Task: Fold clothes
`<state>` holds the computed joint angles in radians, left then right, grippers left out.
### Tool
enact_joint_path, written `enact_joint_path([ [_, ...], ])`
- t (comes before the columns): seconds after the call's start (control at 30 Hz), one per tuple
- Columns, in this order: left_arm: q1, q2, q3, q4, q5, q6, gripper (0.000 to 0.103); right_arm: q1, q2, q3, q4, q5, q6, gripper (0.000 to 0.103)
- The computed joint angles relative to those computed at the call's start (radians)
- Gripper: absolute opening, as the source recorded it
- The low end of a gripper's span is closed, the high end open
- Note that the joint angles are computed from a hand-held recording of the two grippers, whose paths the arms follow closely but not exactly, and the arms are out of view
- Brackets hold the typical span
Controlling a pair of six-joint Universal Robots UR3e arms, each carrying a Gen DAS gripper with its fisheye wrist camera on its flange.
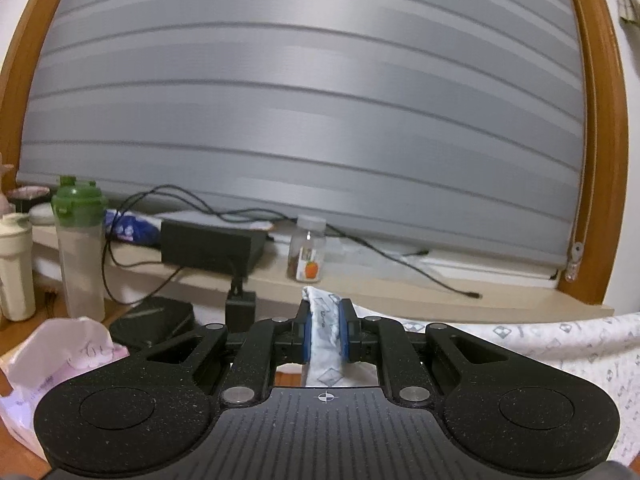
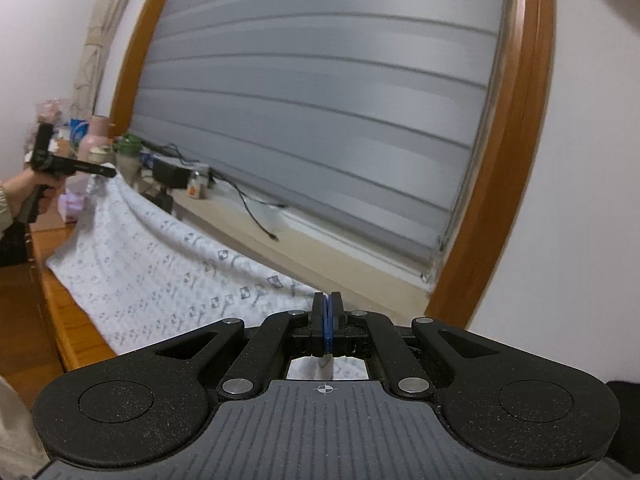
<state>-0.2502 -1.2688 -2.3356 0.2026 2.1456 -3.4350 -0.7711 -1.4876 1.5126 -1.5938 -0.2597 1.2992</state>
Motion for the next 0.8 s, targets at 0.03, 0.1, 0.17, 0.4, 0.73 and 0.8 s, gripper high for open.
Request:
enact_joint_path([
  [0.03,0.003,-0.005,-0.002,0.003,-0.003,-0.002,0.014,0.012,0.014,0.009,-0.074,-0.006,0.055,0.002],
  [0.1,0.006,-0.014,-0.001,0.006,-0.008,-0.002,0.014,0.023,0.025,0.014,-0.125,-0.016,0.092,0.002],
  [0.17,0.008,-0.019,0.001,0.005,-0.015,0.000,0.014,0.027,0.030,0.017,-0.147,-0.021,0.109,0.002],
  [0.4,0.065,-0.073,0.025,-0.017,-0.083,0.012,0.014,0.098,0.145,0.008,-0.524,-0.079,0.406,0.002],
  [0.73,0.249,-0.321,0.158,-0.026,-0.252,0.017,0.014,0.427,0.768,-0.558,-1.017,-0.425,0.907,0.002],
  [0.8,0.260,-0.365,0.204,-0.052,-0.261,0.025,0.014,0.463,0.877,-0.706,-0.992,-0.471,0.938,0.002],
])
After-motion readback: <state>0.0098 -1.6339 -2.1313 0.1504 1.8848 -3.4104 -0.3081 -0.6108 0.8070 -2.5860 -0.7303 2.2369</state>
